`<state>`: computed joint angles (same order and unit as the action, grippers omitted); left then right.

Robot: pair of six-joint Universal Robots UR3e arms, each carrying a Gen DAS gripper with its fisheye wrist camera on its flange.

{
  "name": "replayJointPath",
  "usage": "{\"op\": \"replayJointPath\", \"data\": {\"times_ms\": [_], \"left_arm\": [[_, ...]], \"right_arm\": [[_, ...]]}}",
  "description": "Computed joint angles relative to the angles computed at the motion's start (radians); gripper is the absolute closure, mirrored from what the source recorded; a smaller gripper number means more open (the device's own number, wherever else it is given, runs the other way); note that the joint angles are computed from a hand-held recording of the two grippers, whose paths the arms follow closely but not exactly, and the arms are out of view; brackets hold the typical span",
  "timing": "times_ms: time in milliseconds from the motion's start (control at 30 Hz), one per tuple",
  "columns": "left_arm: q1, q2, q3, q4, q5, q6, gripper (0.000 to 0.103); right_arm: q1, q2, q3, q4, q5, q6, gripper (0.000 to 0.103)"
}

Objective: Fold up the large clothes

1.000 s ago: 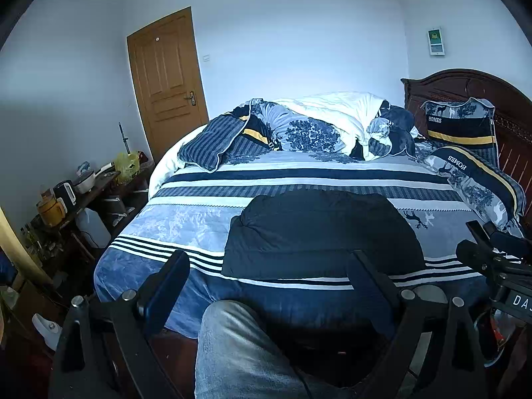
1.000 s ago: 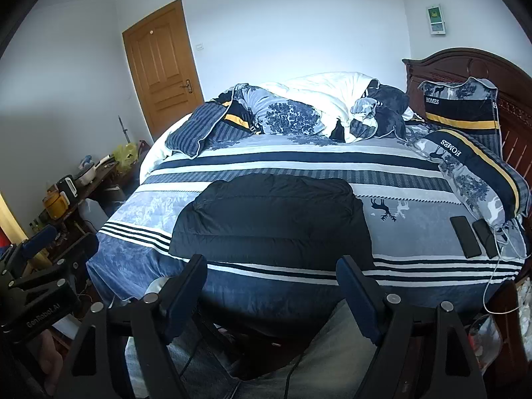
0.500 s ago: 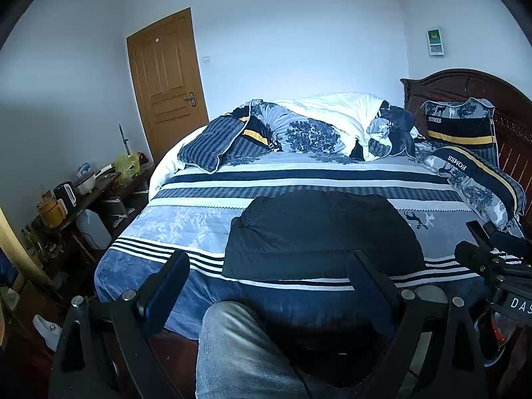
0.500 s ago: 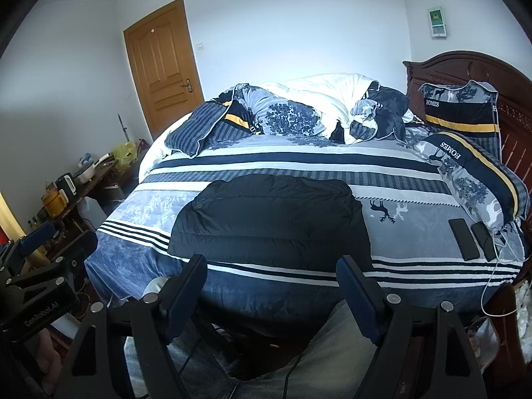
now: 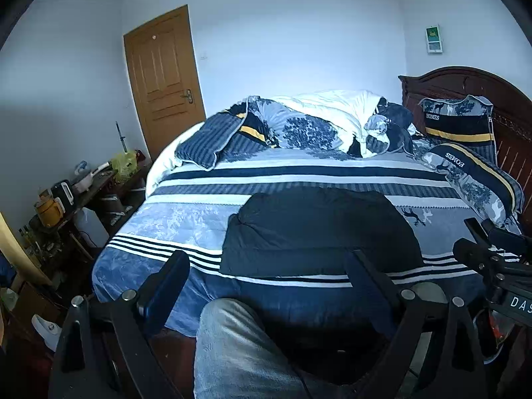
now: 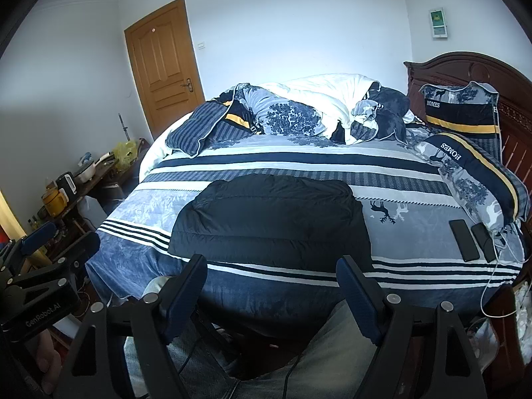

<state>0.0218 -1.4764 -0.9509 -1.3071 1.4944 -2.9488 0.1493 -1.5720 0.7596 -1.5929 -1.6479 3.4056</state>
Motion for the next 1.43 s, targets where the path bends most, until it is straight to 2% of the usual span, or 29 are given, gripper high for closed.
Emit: {"op": "replayJointPath", "data": {"times_ms": [533, 800, 1000, 1167, 1333, 1400, 1433], "left_arm": [[0.058, 0.019, -0.019, -0.028, -0.047, 0.032, 0.008], [0.064, 0.007, -0.043, -0.008, -0.034, 0.022, 0.008], [0.047, -0.083, -0.038, 0.001, 0.016, 0.011, 0.008], [0.045, -0.163, 0.013, 0.006, 0.012, -0.001, 0.008], [0.025, -0.314, 0.117, -0.006, 0.004, 0.009, 0.008], [0.019, -0.406, 0.200, -0.017, -0.011, 0.006, 0.008], [0.026, -0.471, 0.285, -0.061, -0.032, 0.004, 0.008]], "right_arm": [[-0.082, -0.048, 0.060, -0.004, 0.075, -0.058, 0.021], [-0.090, -0.058, 0.085, -0.027, 0.083, -0.072, 0.021], [-0.129, -0.038, 0.154, -0.075, 0.128, -0.079, 0.020], [-0.145, 0.037, 0.117, -0.067, 0.138, -0.091, 0.020], [-0.184, 0.140, 0.067, -0.064, 0.181, -0.106, 0.020], [-0.224, 0.198, 0.042, -0.054, 0.248, -0.123, 0.020], [-0.256, 0.222, 0.036, -0.049, 0.299, -0.141, 0.020]]}}
